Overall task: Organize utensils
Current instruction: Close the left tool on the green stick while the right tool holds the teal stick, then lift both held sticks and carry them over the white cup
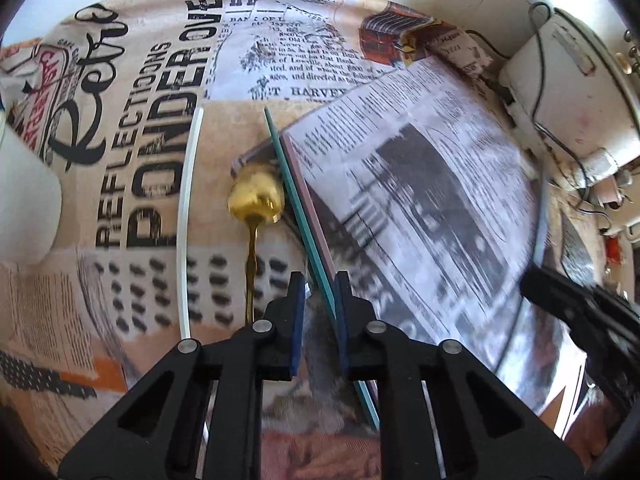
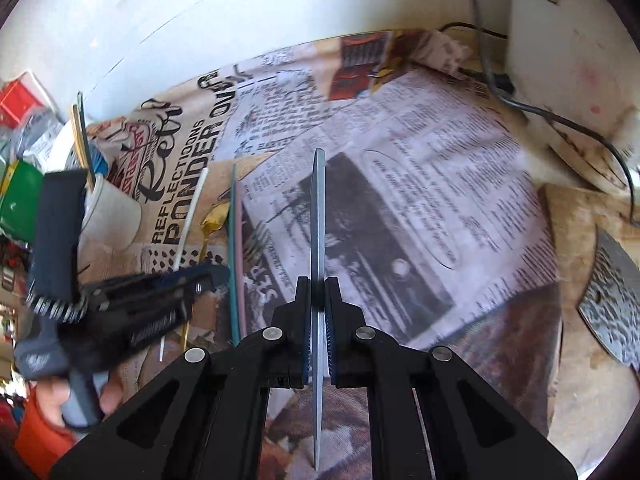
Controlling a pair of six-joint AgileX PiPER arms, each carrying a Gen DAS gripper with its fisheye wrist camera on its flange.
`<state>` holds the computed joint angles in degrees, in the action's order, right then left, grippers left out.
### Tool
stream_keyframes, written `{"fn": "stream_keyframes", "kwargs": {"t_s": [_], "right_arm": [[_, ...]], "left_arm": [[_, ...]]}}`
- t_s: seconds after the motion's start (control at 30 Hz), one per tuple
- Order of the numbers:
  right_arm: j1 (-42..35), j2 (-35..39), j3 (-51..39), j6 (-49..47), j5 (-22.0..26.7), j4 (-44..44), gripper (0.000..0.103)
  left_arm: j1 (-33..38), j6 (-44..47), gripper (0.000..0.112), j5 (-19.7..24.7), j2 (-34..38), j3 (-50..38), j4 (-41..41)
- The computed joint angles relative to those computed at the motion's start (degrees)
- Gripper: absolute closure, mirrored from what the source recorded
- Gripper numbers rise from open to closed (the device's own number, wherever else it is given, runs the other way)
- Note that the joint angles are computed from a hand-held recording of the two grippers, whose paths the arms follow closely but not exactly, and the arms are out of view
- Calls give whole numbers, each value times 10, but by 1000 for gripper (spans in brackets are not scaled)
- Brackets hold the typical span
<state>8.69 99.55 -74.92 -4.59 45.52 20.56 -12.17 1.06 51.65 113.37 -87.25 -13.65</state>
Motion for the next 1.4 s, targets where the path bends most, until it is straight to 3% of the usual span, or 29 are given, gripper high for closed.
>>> {"fn": "stream_keyframes", "kwargs": {"t_s": [0.1, 0.5, 0.77, 1.4], "right_arm": [[-14, -10, 14, -3, -2, 7, 97], [-45, -35, 30, -30, -3, 27, 97], [-49, -51, 38, -42, -11, 43, 97], [5, -113, 34, 14, -38, 3, 97]], "left_arm": [[-10, -33, 101, -2, 21, -25, 46], [-19, -56, 106, 22, 77, -100, 62], [-12, -5, 109, 37, 88, -122, 29], [4, 42, 109, -38, -151, 50, -1]]}}
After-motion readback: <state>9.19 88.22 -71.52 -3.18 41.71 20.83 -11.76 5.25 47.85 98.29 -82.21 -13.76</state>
